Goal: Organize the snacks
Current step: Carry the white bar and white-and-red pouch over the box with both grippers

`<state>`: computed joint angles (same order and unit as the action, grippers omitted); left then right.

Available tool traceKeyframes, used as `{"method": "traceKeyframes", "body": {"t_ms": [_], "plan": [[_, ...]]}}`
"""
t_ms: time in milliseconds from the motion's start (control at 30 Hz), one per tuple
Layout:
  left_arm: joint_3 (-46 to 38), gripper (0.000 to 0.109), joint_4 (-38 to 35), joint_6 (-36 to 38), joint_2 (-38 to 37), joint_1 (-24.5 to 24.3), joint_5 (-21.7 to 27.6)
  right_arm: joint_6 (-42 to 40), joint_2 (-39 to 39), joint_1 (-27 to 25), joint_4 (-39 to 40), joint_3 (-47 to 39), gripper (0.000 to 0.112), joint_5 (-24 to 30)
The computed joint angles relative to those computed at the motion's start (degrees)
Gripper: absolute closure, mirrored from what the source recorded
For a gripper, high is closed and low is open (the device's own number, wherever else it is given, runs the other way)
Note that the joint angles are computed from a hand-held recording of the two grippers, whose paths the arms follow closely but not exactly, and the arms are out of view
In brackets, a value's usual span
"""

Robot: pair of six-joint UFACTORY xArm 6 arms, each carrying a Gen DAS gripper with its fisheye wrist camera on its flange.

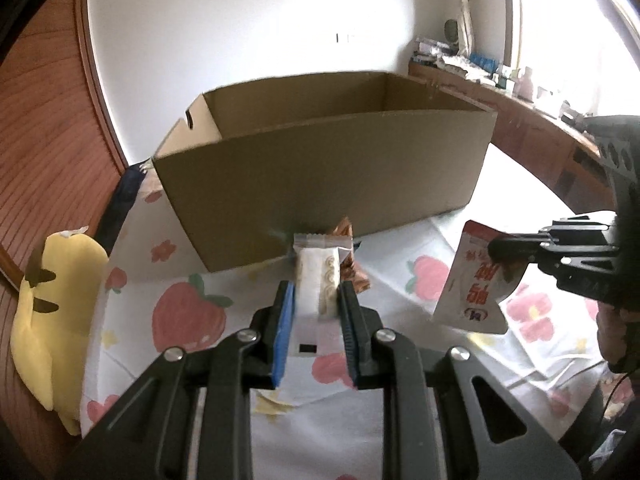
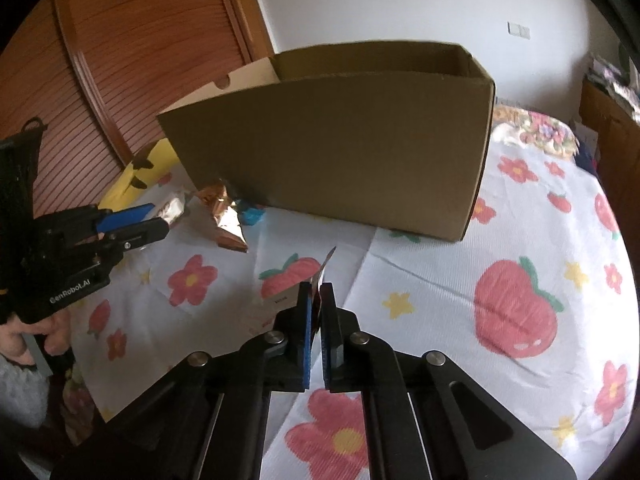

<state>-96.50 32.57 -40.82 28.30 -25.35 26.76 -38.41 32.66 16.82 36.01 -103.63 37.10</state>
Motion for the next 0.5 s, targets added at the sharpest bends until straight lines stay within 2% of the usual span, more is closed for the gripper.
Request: {"method": "traceKeyframes", "body": {"t_ms": [267,500], "plan": [[-1.15,0.088,0.49,-1.50,-1.45,0.18,-3.17,-2.90,-2.00,0.07,-0.67,-1.19,0.112,-0.33],[-9.13,0.088,-2.44,2.47,2.05,0.76,-2.35,-4.38,-1.04,-0.53,-0.18,-7.28,0.112,1.10]]}}
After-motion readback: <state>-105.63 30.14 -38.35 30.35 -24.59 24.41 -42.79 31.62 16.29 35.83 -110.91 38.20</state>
